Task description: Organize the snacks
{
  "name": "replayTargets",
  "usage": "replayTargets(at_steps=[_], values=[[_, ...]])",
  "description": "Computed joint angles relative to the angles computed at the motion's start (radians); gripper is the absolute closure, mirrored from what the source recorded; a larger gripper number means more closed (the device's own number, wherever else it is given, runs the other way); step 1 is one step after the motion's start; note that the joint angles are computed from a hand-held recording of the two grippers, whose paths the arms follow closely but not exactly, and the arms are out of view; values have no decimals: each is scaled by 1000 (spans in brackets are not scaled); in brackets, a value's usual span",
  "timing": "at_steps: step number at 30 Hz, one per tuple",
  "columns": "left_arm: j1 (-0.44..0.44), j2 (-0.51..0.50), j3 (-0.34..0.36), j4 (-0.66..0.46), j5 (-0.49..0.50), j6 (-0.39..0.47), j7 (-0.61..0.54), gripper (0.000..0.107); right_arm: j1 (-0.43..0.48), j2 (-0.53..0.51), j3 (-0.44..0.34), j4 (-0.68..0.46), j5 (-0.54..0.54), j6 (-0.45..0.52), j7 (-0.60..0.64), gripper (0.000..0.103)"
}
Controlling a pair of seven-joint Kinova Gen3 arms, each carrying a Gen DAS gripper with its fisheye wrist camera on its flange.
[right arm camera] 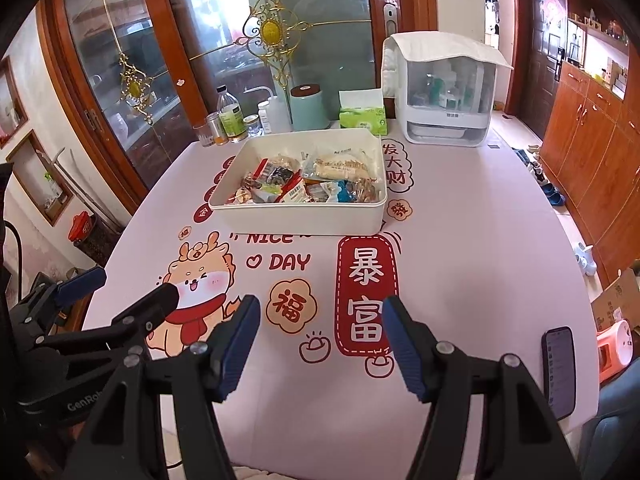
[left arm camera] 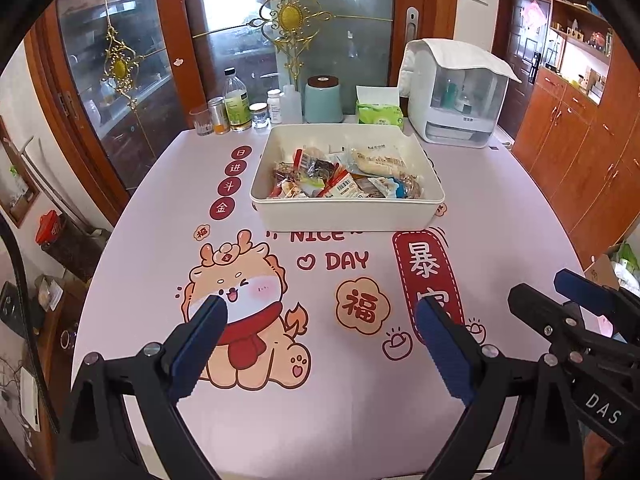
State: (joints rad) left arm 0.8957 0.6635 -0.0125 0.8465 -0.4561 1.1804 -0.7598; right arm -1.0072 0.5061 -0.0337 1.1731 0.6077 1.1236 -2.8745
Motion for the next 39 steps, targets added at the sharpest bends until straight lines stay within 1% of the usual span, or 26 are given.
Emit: replayTargets(at_steps=[39], values=[[-7,3,4,-1,14,5,-14,13,2,-1,0,5,-1,-9,-4,39]])
